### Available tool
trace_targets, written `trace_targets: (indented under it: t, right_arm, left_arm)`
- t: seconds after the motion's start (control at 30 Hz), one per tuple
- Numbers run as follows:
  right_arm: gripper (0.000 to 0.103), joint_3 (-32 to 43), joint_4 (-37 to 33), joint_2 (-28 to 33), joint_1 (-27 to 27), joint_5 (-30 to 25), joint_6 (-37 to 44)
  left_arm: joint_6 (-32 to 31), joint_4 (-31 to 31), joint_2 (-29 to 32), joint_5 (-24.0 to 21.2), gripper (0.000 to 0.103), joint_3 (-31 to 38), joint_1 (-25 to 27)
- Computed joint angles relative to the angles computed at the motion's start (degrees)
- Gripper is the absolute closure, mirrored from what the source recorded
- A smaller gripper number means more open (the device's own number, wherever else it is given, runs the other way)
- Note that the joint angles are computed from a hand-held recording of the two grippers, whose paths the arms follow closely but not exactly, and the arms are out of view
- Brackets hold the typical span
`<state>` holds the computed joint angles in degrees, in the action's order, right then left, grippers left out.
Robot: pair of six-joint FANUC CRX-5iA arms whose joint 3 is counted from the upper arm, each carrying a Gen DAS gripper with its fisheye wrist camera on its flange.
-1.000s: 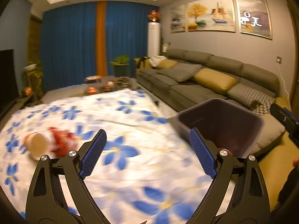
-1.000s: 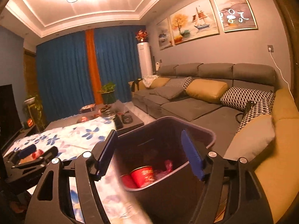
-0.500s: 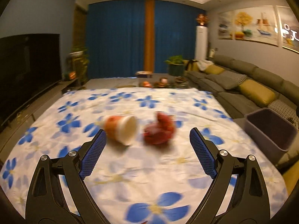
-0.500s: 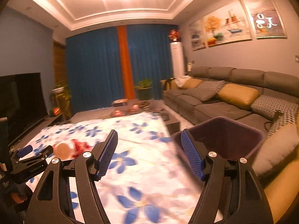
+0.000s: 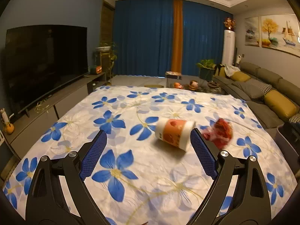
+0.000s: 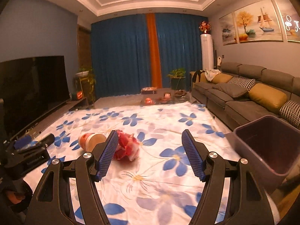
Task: Collect trash
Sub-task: 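Move both open grippers back over the remaining trash on the bed, then grasp the red crumpled wrapper with right gripper while left gripper grasps orange-and-white cup rim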
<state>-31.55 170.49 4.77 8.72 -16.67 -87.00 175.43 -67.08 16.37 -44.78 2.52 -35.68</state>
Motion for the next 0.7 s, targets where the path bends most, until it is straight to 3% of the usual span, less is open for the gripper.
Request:
trace_targets:
  t: [0.47,0.6,0.67,0.7]
  right_arm:
    - [0.034,12.74,-9.26,14.31,3.42,5.12,9.37]
    - [0.039,16.70,-9.45,17.48,3.21,8.61,9.65]
    - [0.041,19.48,-4.21,18.49,2.51,11.50,4.32]
    - [0.042,20.01,-4.97,19.06,2.48,11.96,4.92]
  left_arm:
    - [-1.67,2.06,4.14,4.46,0.014,3.44,3.95]
    - [-2.68,2.34,5.00,5.27,0.014,4.03,4.33]
    - [-3.33,2.98,5.26,7.11,0.014,3.97,4.83]
    - [-3.87,3.52,5.35,7.85,0.014,3.95,5.08]
